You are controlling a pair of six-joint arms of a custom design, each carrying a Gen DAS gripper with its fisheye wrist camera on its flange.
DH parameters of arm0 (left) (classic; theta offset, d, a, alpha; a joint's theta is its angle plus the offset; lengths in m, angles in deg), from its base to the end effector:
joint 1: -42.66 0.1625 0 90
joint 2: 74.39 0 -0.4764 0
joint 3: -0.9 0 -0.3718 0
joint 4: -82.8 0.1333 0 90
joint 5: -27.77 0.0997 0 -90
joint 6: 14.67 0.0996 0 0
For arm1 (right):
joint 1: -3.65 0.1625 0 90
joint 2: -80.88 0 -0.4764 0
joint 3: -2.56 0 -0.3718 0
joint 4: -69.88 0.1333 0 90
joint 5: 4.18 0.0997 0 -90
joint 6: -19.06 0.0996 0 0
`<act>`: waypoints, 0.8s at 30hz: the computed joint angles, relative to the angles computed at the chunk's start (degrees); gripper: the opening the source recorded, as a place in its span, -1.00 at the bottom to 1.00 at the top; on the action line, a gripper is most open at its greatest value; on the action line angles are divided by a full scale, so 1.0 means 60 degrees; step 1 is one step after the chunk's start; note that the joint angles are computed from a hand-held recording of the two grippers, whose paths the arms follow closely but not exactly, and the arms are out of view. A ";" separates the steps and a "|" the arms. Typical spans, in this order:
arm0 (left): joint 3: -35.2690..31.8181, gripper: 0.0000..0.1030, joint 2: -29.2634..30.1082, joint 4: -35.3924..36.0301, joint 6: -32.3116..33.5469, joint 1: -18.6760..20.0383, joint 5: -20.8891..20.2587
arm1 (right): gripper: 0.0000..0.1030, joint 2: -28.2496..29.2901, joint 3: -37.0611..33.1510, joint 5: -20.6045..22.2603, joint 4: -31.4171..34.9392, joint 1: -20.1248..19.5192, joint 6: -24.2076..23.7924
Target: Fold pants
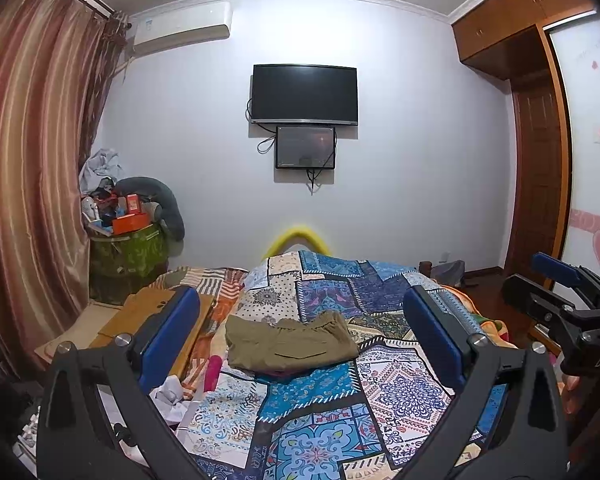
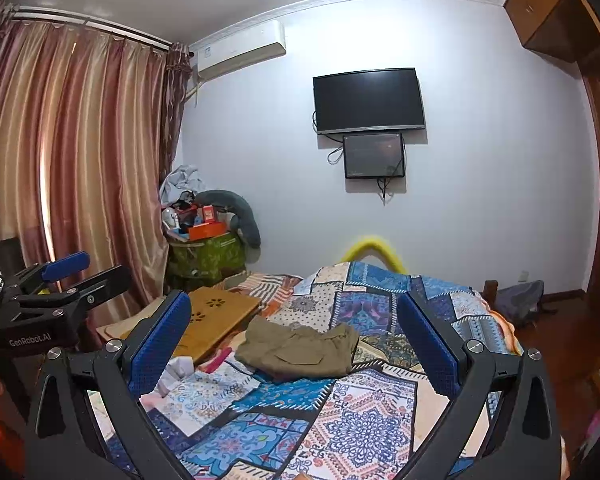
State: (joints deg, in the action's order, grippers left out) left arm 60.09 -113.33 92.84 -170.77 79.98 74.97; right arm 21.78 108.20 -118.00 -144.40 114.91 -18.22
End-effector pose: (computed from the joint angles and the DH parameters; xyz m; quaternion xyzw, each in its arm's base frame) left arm -0.4604 -0.6037 0.2103 0.3578 0.7463 -0.5276 0.1913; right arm 0.3081 -0.5353 0.3795 0.2595 -0.7279 0.5857 0.2447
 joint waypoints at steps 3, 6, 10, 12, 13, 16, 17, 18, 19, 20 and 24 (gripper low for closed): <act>0.0095 1.00 -0.0056 -0.0032 -0.0028 0.0024 0.0144 | 0.99 -0.0021 0.0020 0.0019 -0.0012 -0.0001 0.0016; 0.0095 1.00 -0.0065 0.0031 -0.0023 0.0032 0.0204 | 0.99 -0.0021 -0.0008 0.0011 0.0014 0.0000 0.0040; 0.0157 1.00 -0.0103 0.0024 -0.0030 0.0044 0.0281 | 0.99 -0.0044 0.0010 0.0064 -0.0006 -0.0013 0.0110; 0.0159 1.00 -0.0101 0.0037 -0.0035 0.0041 0.0286 | 0.99 -0.0054 0.0038 0.0092 -0.0022 -0.0018 0.0147; 0.0135 1.00 -0.0085 0.0105 -0.0053 0.0042 0.0326 | 0.99 -0.0060 0.0046 0.0102 -0.0020 -0.0019 0.0150; 0.0083 1.00 -0.0074 0.0204 -0.0017 0.0053 0.0372 | 0.99 -0.0049 0.0034 0.0082 -0.0045 -0.0003 0.0076; 0.0102 1.00 -0.0083 0.0180 0.0010 0.0051 0.0357 | 0.99 -0.0043 0.0034 0.0085 -0.0056 -0.0008 0.0059; 0.0106 1.00 -0.0079 0.0159 0.0034 0.0048 0.0339 | 0.99 -0.0043 0.0037 0.0096 -0.0063 -0.0007 0.0050; 0.0106 1.00 -0.0073 0.0146 0.0053 0.0045 0.0335 | 0.99 -0.0044 0.0041 0.0110 -0.0071 -0.0008 0.0050; 0.0100 1.00 -0.0073 0.0161 0.0048 0.0052 0.0357 | 0.99 -0.0045 0.0050 0.0119 -0.0085 -0.0013 0.0054; 0.0122 1.00 -0.0086 0.0144 0.0038 0.0063 0.0445 | 0.99 -0.0067 0.0083 0.0117 -0.0055 -0.0013 0.0081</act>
